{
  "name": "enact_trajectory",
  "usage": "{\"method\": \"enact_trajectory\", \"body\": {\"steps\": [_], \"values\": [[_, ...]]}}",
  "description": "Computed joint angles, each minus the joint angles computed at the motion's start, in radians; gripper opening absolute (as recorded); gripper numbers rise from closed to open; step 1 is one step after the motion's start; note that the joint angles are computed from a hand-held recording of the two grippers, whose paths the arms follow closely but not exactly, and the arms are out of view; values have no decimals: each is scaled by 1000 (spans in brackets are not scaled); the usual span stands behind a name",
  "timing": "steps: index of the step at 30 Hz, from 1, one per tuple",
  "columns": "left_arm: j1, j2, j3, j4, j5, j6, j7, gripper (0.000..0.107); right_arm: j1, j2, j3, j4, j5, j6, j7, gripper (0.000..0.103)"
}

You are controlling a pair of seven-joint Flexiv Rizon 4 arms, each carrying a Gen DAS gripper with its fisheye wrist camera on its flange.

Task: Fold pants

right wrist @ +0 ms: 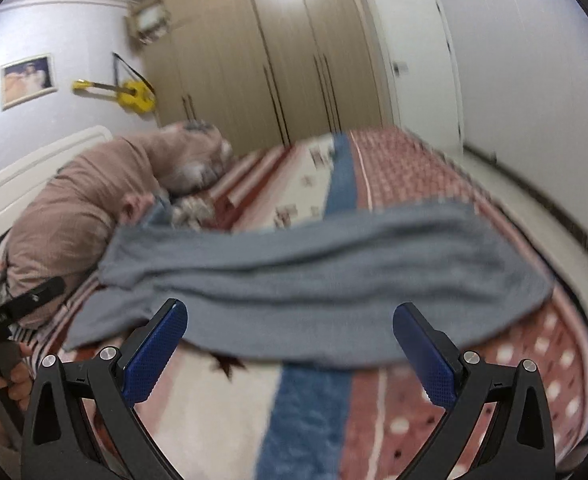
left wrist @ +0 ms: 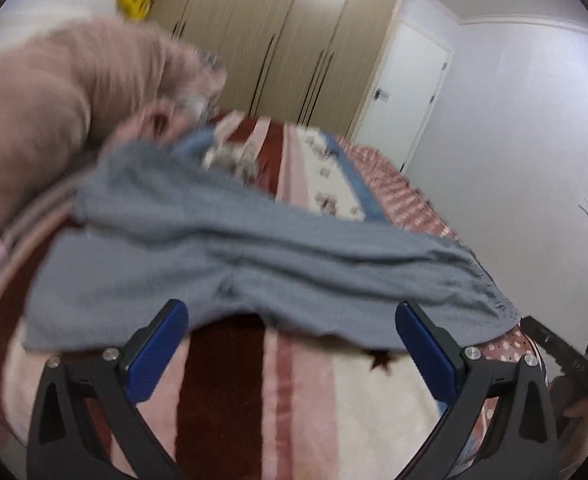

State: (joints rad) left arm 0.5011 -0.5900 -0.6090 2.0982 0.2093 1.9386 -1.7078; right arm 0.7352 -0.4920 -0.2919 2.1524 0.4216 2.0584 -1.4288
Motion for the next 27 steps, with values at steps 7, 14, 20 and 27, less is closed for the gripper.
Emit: {"method": "enact_trajectory", "body": {"steps": [7, 14, 20, 27], "values": [[4, -148, 11, -56, -48, -48, 34, 102, -313, -108, 238, -32, -159, 4, 187, 98], [35, -253, -41, -107, -102, -86, 65, 102, -416, -170, 288, -66, -301, -26, 303, 98], [31, -284, -4, -138, -118, -2, 23, 102, -401, -204, 246, -99, -296, -3, 371, 90], [-36, -254, 140, -194, -157, 10, -71, 56, -302, -230, 116, -134, -191, 2, 395, 81]]}}
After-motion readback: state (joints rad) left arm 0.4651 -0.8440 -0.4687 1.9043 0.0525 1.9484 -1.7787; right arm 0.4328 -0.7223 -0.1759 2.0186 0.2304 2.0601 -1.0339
